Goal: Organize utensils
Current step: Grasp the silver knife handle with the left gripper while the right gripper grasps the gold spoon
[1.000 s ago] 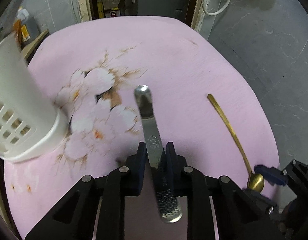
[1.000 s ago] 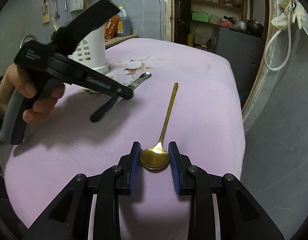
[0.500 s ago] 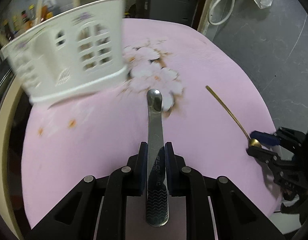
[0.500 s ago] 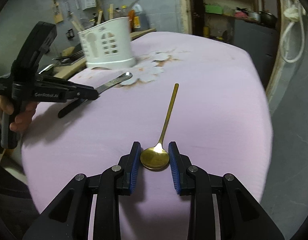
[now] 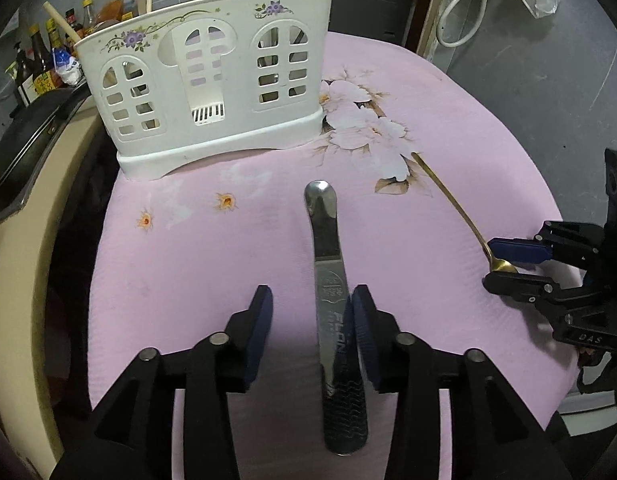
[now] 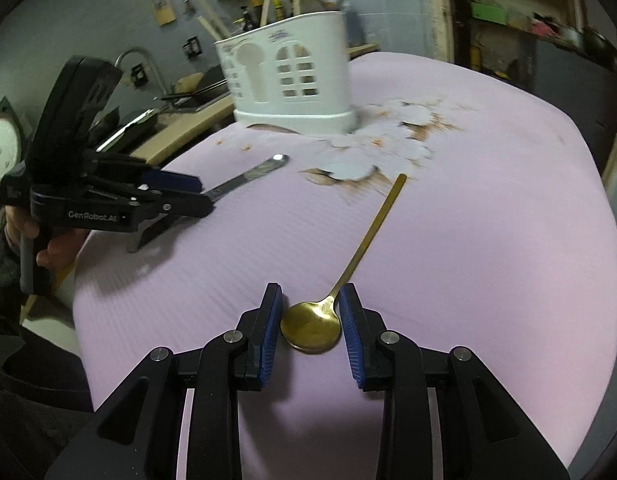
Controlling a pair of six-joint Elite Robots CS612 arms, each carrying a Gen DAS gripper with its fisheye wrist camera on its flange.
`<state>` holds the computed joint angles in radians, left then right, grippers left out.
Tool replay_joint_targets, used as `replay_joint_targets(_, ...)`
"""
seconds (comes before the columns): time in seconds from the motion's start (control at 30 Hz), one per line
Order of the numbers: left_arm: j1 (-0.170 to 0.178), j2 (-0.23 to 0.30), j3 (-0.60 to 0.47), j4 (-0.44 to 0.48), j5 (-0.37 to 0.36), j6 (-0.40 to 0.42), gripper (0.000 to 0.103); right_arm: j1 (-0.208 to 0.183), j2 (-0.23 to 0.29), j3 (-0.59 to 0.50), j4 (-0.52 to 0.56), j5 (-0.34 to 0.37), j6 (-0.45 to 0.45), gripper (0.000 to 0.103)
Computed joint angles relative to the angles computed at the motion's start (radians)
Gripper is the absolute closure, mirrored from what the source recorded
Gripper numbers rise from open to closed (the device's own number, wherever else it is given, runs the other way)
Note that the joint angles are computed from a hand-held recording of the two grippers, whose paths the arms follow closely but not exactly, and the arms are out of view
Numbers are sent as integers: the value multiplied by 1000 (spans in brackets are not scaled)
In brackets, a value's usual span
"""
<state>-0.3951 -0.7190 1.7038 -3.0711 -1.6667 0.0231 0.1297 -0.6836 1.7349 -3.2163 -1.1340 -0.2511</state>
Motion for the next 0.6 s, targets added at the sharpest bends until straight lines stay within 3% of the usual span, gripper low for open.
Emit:
replay_joint_targets(0.1, 1, 2, -13, 28, 2, 26, 64, 0, -1, -14, 16, 0, 2, 74)
replay_joint_targets(0.23, -3, 6, -41, 86, 22, 96, 64, -12, 6, -55, 71, -1, 82, 74)
replay_joint_targets(0.37, -8, 14, -69, 147, 37, 144, 64, -9, 22, -103, 151, 4, 75, 74)
replay_joint_targets(0.4, -8, 15, -73, 155, 34, 150, 67, -7, 28, -113, 158, 8, 71, 76)
replay_joint_targets(0.47, -4, 16, -84, 183, 4, 163, 78, -6, 36, -126, 164, 22, 78, 90)
replay_joint_targets(0.5, -3, 16, -86, 191, -5, 168, 86, -7, 39, -131, 167, 33, 86, 91)
replay_joint_targets(0.6, -8, 16, -79, 170, 8, 169, 87, -5, 42, -131, 163, 60, 92, 94)
